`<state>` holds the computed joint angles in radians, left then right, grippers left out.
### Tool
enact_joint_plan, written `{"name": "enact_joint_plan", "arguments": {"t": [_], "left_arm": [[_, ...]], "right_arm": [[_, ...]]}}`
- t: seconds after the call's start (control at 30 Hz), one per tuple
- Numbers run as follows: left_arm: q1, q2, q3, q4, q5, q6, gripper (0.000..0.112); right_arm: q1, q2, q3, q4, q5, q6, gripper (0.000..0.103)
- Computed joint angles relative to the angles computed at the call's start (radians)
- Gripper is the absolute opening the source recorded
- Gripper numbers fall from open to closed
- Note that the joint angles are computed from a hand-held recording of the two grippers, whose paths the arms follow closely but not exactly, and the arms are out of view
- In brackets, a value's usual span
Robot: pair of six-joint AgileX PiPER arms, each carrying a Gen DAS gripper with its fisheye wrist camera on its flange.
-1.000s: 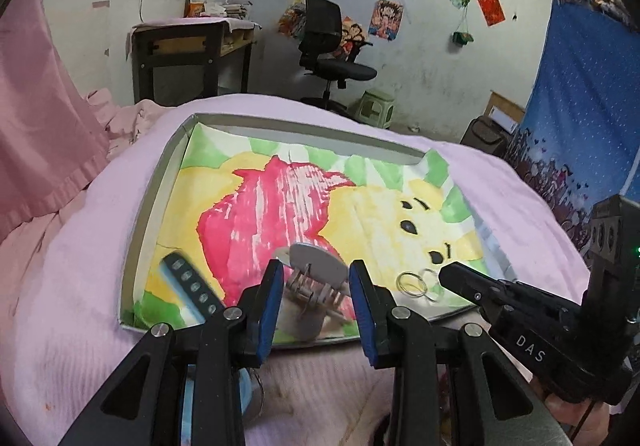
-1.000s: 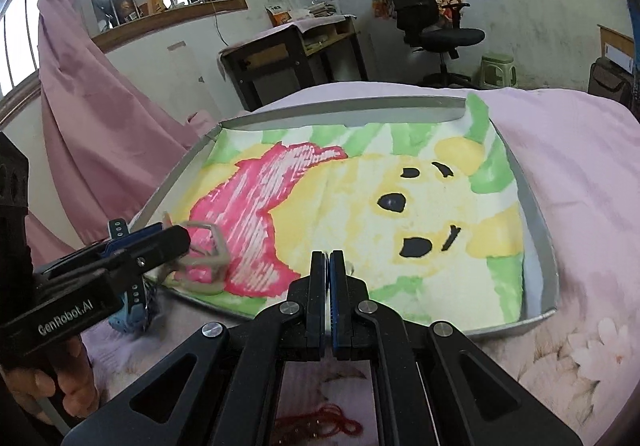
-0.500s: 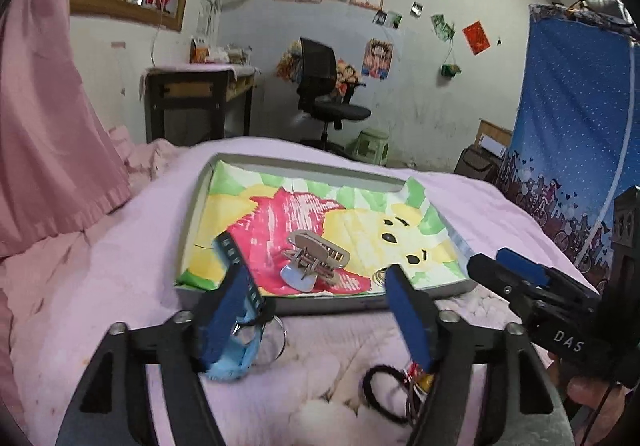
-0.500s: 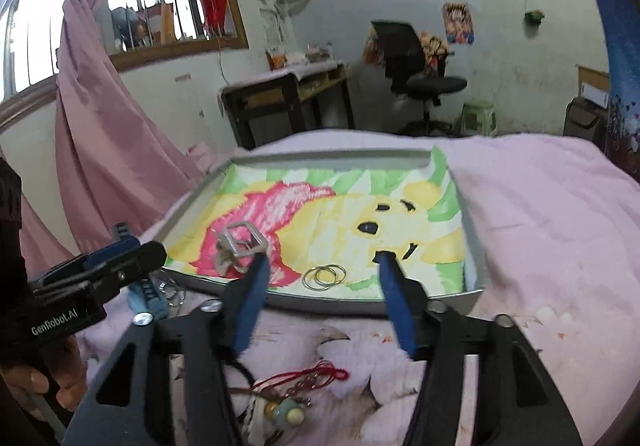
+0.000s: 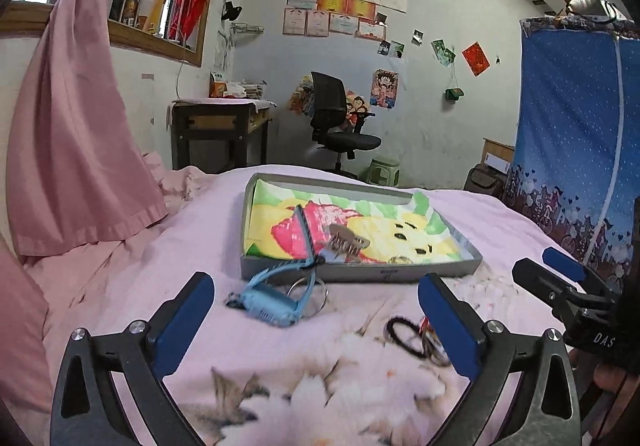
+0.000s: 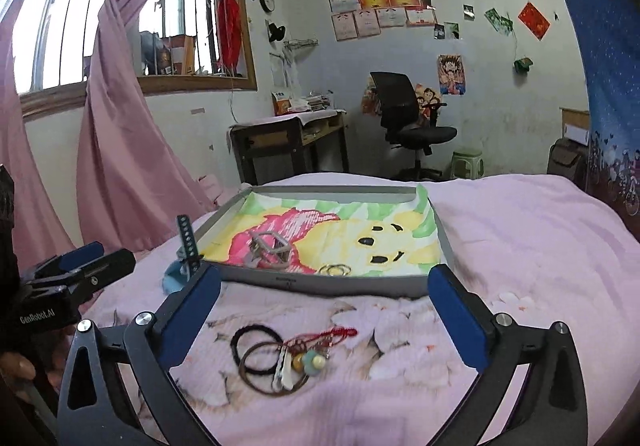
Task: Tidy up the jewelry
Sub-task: 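Withdraw both tools and move them toward the black hair tie and beaded keyring, then grasp the black hair tie with the left tool while the right tool grasps the green-bead keyring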
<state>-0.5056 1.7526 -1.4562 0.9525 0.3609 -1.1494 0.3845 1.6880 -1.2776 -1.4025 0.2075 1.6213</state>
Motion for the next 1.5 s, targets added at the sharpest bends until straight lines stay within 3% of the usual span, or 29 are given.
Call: {"name": "enact_joint_plan", "arguments": {"t": [0.17,0.3,0.5,0.73,0.83,0.93,1.0,1.13,1.3,1.5], "left_arm": [[-0.007,-0.031,0.080,0.114,-0.014,-0.120,0.103],[-0.009,-0.031,0.108,0.106,-0.015,-0.106,0.103],[0.018,0.006,0.068,-0.228,-0.030,0.233,0.103],[0.043,0.054,-0.004,-0.576,-0.014,0.586,0.102],[0.052,0.077,-0.035,-0.693,0.002,0.707,0.092],[0.063,0.117,-0.093,-0.840,0.044,0.862,0.083],[0.072,0.143,-0.135,-0.945,0.075,0.969,0.077],[0.090,0.204,-0.244,-1.110,0.163,1.117,0.063],[0.093,0.309,-0.416,-1.138,0.299,1.119,0.057],[0.106,0.387,-0.544,-1.204,0.392,1.152,0.051]], "right_arm": [[0.024,-0.038,0.059,0.006,0.027,-0.003,0.102],[0.031,-0.028,0.052,0.140,0.042,-0.157,0.102],[0.012,0.008,0.001,0.518,0.085,-0.526,0.102],[-0.019,0.067,-0.071,0.826,0.162,-0.792,0.100],[-0.025,0.094,-0.110,0.935,0.190,-0.900,0.087],[-0.038,0.125,-0.151,1.072,0.219,-1.040,0.077],[-0.045,0.144,-0.175,1.147,0.239,-1.119,0.065],[-0.061,0.167,-0.200,1.256,0.253,-1.224,0.055],[-0.077,0.200,-0.236,1.367,0.274,-1.335,0.045],[-0.081,0.227,-0.266,1.438,0.288,-1.418,0.043]]}}
